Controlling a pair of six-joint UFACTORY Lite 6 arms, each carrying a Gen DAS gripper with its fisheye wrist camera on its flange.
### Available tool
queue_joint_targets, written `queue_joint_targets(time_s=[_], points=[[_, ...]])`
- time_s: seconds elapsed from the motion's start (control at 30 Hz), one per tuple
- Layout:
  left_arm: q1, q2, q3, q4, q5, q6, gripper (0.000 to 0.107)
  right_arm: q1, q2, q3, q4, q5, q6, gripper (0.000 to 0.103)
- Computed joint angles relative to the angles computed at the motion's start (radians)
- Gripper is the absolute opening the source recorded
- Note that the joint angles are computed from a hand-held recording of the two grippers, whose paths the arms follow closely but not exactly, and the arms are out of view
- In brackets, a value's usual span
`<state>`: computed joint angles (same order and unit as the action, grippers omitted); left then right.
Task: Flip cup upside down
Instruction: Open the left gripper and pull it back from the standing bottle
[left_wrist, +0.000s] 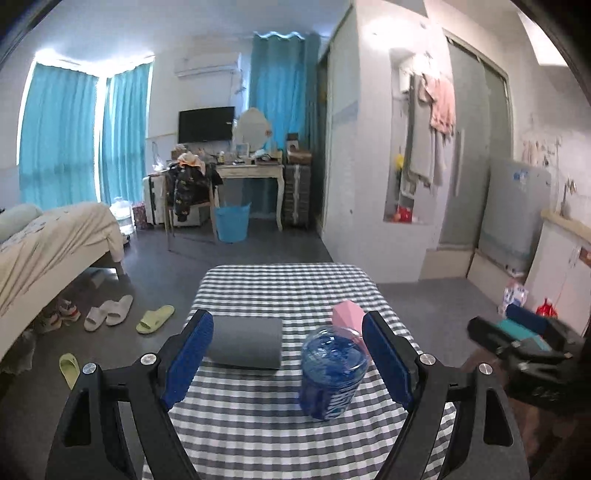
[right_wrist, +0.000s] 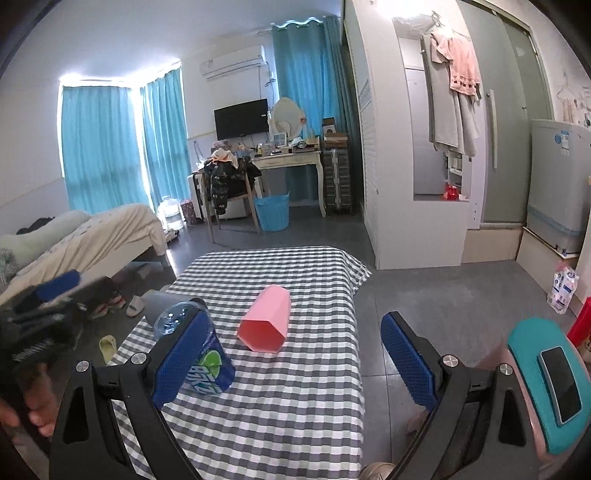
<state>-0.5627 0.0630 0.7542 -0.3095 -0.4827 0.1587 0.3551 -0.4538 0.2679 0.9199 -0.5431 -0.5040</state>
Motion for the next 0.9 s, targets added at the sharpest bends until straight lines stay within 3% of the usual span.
queue_joint_targets(time_s=[0.33,0.63,0.77,0.9], points=[[0.166,0.062,-0.127,0.318,-0.198,-0.289,0.092,0.219,0.267,0.106,0.101,-0.212,0.029,0.095],[0.217,0.167,-0.112,0.366,-0.234,-0.298,0.1,0.259,0.487,0.198,0.104,-0.259,0.122,0.095],[0.241,0.17,-0.113,0.369,-0.235,-0.321,0.102,0.272,0.509,0.208,0.119,-0.274,0.117,0.103],[0.224,0.173,-0.11,0.318,-0.239,-0.286,0.102,0.275,0.507,0.199,0.105,-0.281,0.133,0.103]])
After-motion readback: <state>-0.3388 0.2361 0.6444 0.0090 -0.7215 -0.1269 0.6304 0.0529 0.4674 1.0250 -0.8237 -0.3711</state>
